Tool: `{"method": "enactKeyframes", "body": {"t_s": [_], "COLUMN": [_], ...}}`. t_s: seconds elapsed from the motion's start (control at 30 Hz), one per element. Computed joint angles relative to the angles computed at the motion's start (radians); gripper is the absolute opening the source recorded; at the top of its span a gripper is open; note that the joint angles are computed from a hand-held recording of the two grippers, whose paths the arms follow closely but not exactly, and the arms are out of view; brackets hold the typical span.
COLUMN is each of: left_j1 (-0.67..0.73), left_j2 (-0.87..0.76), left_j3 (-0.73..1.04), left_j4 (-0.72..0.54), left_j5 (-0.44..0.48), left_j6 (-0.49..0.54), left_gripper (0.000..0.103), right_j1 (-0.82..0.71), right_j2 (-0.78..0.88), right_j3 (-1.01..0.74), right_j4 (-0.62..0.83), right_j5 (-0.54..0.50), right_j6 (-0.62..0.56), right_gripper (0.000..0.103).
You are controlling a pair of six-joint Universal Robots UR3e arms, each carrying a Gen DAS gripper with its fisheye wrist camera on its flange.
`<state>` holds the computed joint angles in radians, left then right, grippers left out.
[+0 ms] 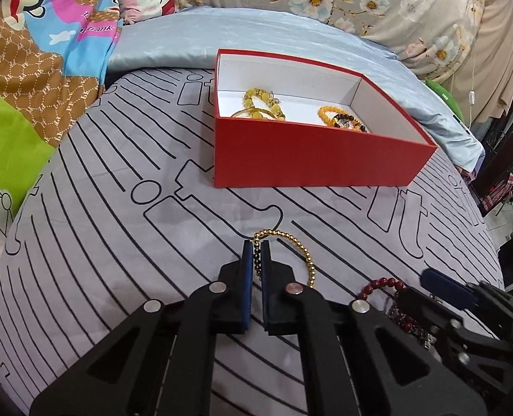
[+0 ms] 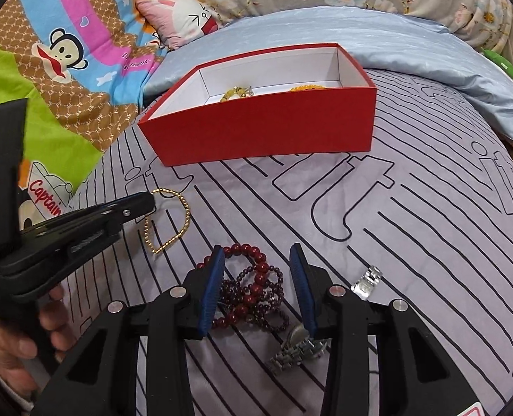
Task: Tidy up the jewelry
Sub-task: 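Grasp the gold bead bracelet with the left gripper while the right grasps a dark red bead bracelet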
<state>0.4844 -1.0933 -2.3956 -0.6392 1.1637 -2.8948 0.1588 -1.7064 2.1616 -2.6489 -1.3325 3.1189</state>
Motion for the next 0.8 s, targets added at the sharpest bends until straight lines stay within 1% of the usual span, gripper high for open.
{"method": "enactKeyframes", "body": {"t_s": [0.17, 0.3, 0.37, 0.63, 0.8], "left_j1": [0.062, 0.082, 0.094, 0.114, 0.141], "left_j2": [0.090, 0.116, 0.131, 0.170, 0.235], "left_j3": [-0.008, -0.007, -0.009, -0.005, 0.002], "left_j4": [-0.105, -0.145, -0.165, -0.221, -0.304], "left_j5": [-0.040, -0.054, -0.061, -0.077, -0.099], "left_j6": [0.043, 0.057, 0.066, 0.081, 0.107], "left_gripper": [0.003, 0.003, 0.003, 0.003, 0.003], "right_j1": [0.017, 0.014, 0.018, 0.002, -0.028], "right_j2": [0.068, 0.079, 0.077, -0.010, -0.121], "right_j3": [-0.039, -0.037, -0.036, -0.012, 0.006], "right_j4": [-0.010, -0.010, -0.014, 0.018, 0.072], "right_j5": [-0.015, -0.010, -0.013, 0.026, 0.083], "right_j6": [-0.009, -0.019, -0.019, -0.027, -0.028], "right_gripper": [0.025, 0.013, 0.008, 0.007, 0.007]}}
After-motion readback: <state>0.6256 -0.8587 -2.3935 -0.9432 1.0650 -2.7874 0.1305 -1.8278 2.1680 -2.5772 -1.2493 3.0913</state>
